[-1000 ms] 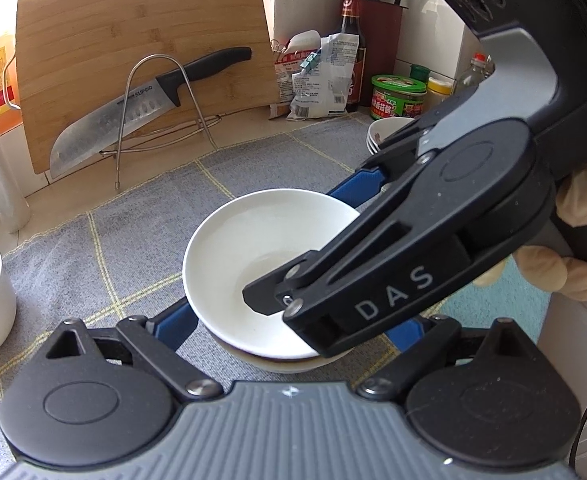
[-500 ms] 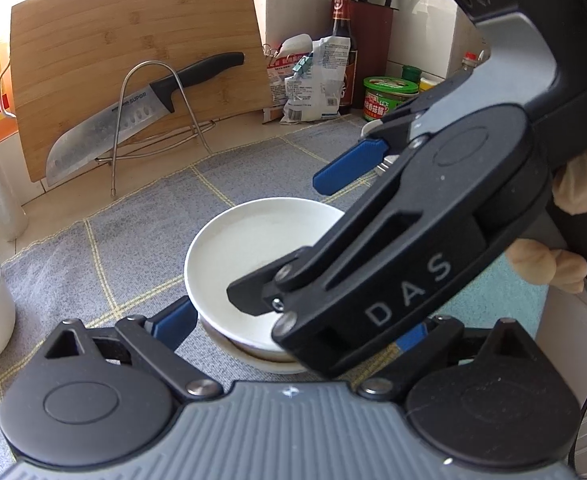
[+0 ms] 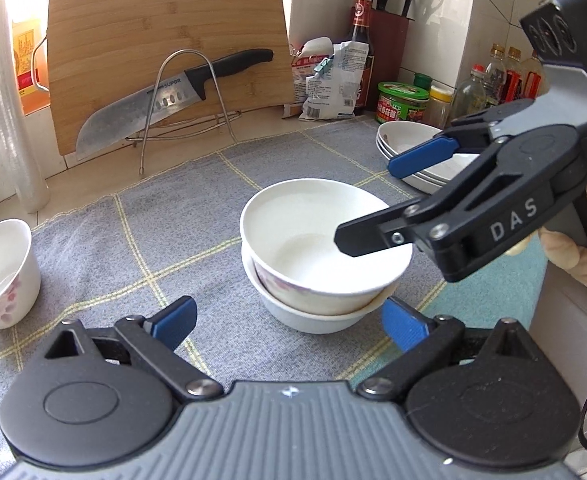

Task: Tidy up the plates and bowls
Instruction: 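Pull the right tool back from the stacked bowls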

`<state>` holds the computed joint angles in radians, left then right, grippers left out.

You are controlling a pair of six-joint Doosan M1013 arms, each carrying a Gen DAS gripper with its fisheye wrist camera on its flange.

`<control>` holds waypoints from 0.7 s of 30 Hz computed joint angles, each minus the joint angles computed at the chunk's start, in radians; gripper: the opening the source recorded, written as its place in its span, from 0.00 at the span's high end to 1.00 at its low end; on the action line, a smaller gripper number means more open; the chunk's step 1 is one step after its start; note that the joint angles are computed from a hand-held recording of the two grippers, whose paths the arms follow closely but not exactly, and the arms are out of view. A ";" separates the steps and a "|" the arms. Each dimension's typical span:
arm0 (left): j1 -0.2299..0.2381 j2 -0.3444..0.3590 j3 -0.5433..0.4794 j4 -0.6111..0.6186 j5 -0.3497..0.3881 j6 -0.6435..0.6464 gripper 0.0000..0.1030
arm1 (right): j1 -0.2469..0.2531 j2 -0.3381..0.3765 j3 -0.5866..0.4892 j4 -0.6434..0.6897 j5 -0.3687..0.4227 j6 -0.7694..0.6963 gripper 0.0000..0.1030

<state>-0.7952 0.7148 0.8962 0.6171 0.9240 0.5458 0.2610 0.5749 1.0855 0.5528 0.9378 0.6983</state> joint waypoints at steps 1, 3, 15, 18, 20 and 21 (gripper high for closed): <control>-0.001 -0.004 0.007 0.005 0.002 -0.004 0.04 | 0.000 -0.010 0.016 -0.002 -0.015 0.002 0.00; -0.003 -0.012 0.023 0.007 0.003 -0.011 0.04 | 0.000 -0.023 0.039 0.003 -0.028 0.000 0.00; 0.002 -0.061 0.110 -0.019 0.000 -0.051 0.04 | 0.031 -0.087 0.146 -0.043 -0.134 0.042 0.00; -0.002 -0.069 0.117 -0.001 0.011 -0.086 0.04 | 0.032 -0.091 0.148 -0.028 -0.137 0.029 0.00; -0.007 -0.071 0.118 0.022 0.024 -0.123 0.04 | 0.029 -0.088 0.139 -0.004 -0.123 0.004 0.00; -0.011 -0.070 0.116 0.037 0.040 -0.147 0.04 | 0.027 -0.086 0.135 0.014 -0.117 -0.021 0.00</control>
<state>-0.8062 0.6447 1.0122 0.6539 0.9636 0.3987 0.2876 0.4893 1.2200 0.5668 0.8211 0.6771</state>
